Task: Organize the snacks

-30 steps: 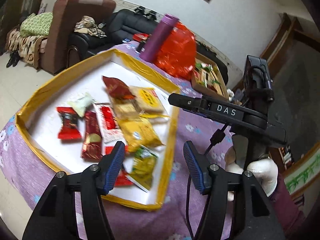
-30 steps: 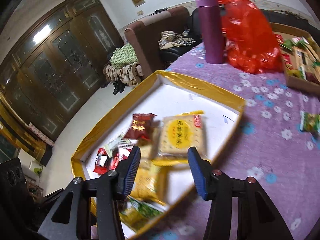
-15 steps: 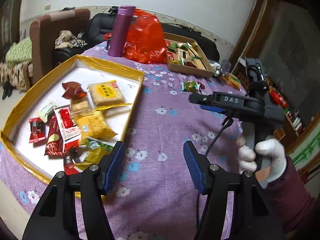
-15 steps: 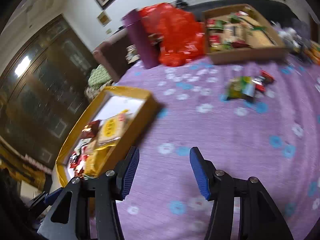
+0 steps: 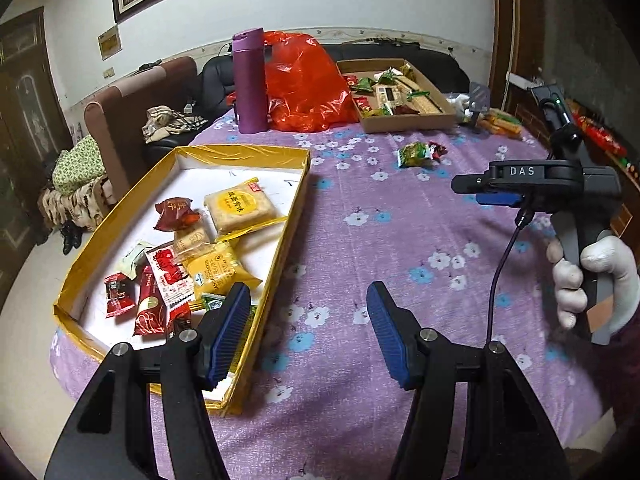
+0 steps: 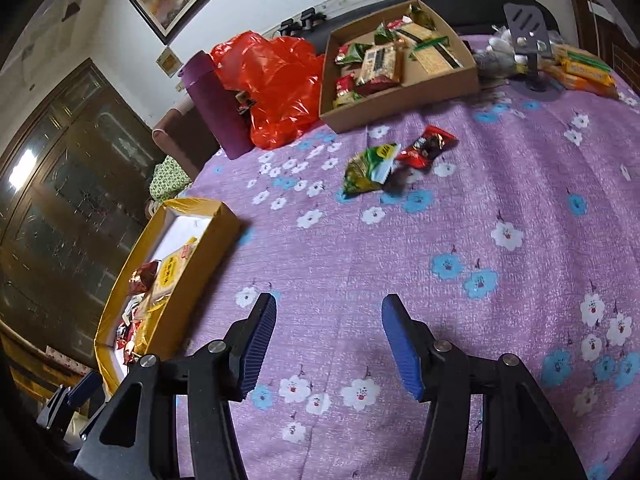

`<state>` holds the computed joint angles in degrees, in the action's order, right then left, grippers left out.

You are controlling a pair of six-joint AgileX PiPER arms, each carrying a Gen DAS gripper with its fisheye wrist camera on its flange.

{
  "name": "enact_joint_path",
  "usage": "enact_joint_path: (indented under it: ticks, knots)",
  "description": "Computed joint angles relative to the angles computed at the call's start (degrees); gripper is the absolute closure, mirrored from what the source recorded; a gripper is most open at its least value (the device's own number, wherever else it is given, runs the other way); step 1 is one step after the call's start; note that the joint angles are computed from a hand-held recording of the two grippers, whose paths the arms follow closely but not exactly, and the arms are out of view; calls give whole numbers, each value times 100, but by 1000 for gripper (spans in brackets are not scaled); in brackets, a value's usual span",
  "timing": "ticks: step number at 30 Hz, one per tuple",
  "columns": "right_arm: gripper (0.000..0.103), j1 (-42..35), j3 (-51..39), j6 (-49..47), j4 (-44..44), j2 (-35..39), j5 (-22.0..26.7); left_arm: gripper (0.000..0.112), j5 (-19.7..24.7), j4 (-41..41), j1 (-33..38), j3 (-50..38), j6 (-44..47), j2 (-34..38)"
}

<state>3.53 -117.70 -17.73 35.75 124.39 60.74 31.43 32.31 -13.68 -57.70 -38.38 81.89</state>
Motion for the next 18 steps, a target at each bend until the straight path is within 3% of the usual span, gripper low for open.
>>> enact_joint_path:
  ticks: [13, 18]
  knots:
    - [45, 76, -180, 127, -248, 154, 43, 53, -392, -1345, 349, 23, 1210, 79]
    - [45, 42, -384, 263, -359, 304, 125, 53, -388, -1332, 374, -30, 1230, 181]
